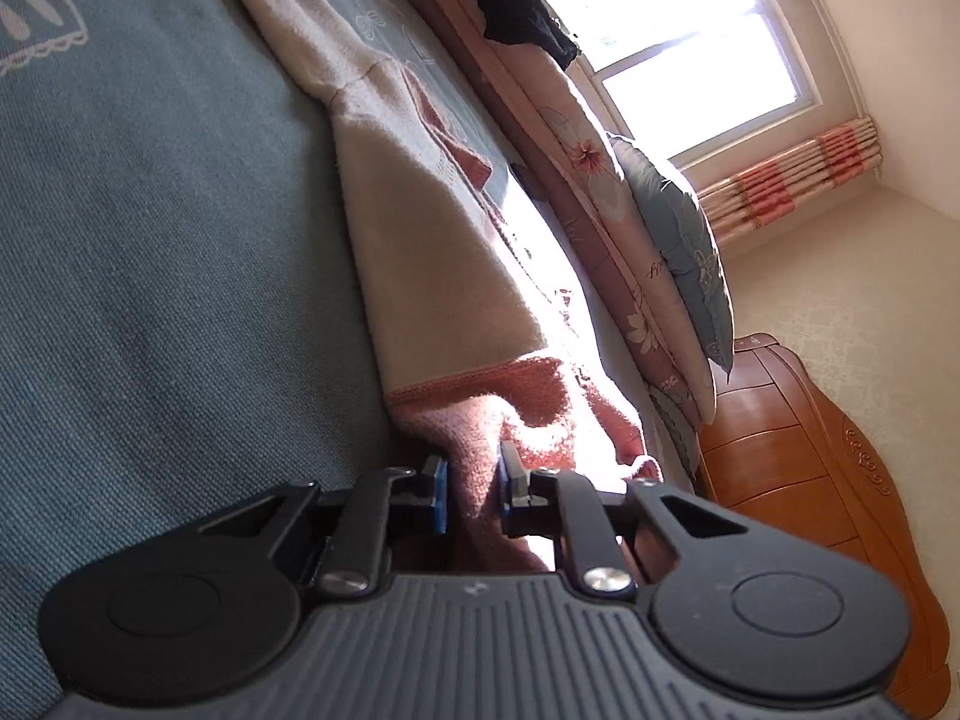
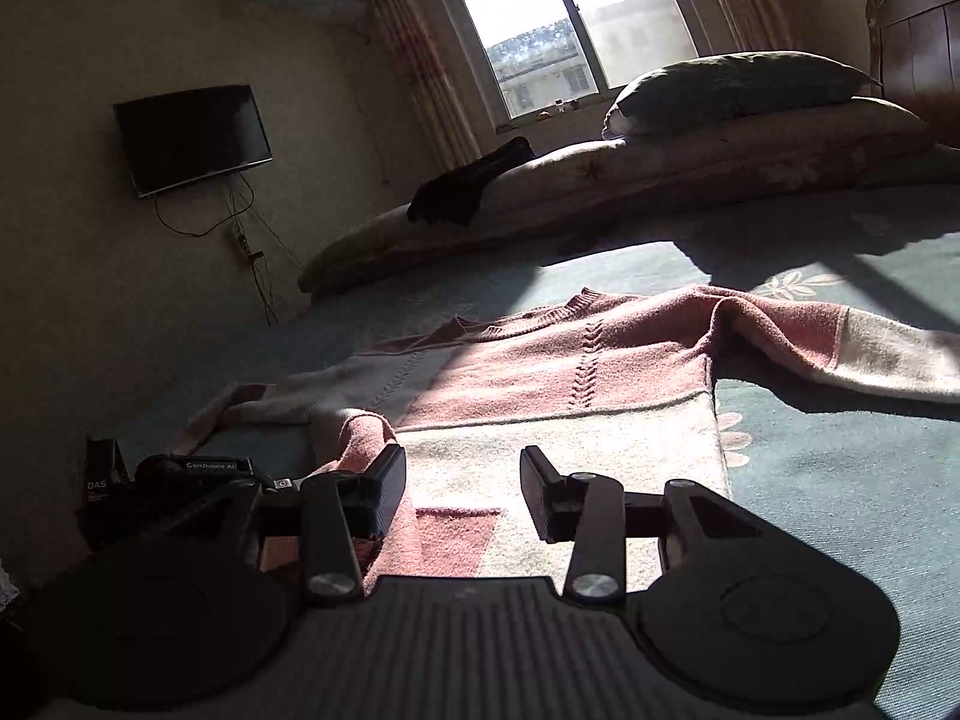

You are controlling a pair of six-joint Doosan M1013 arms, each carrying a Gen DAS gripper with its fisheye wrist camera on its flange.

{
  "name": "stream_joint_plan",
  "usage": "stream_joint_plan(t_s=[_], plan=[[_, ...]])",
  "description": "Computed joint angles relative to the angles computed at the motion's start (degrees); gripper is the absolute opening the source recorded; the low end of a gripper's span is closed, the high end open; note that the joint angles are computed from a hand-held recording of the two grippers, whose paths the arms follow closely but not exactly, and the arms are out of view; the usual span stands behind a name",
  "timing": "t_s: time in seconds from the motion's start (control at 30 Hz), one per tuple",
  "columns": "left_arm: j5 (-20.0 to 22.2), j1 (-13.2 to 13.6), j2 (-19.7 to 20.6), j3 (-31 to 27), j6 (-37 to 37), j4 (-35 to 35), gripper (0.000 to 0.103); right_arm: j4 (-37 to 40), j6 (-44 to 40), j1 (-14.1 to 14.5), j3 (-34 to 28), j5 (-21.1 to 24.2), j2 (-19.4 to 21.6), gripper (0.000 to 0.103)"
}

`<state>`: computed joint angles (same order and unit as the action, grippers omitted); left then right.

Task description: Fold clothes

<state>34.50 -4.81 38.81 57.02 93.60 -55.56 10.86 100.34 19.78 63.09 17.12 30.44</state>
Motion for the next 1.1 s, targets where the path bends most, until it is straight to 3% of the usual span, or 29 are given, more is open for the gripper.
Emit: stream_joint_plan(t_s=[0.23, 0.37, 0.63, 0.9, 1.0, 1.03, 1.1], plan=[[-1.53, 0.36, -3.18, -2.18, -0.63, 14.50, 0.011, -2.91, 3.79, 0.03, -0.09, -0.10, 0.02, 0.048], [-2.28, 0.21, -5.15, -1.70, -4.26, 26.19, 0.011, -6.20, 7.45, 0.14, -0.28, 0.07, 0.13, 0.051], [5.13, 0.39, -4.87, -3.38, -14.21, 41.63, 0.011, -10.96, 12.28, 0.44, -1.52, 2.13, 0.84, 0.052], [18.20, 0.64, -1.73, -8.07, -16.17, 47.03, 0.011, -14.45, 14.46, 0.94, -3.30, 5.50, 1.75, 0.056], [21.96, 1.46, -0.70, -10.39, -15.57, 44.55, 0.016, -15.55, 14.74, 1.10, -3.31, 6.00, 1.68, 0.059], [22.48, 1.84, -0.54, -10.94, -15.21, 43.16, 0.015, -15.52, 14.58, 1.11, -3.17, 5.79, 1.60, 0.059], [19.93, 2.68, -0.72, -11.23, -12.26, 39.33, 0.024, -15.38, 14.59, 1.10, -2.94, 5.39, 1.48, 0.060]])
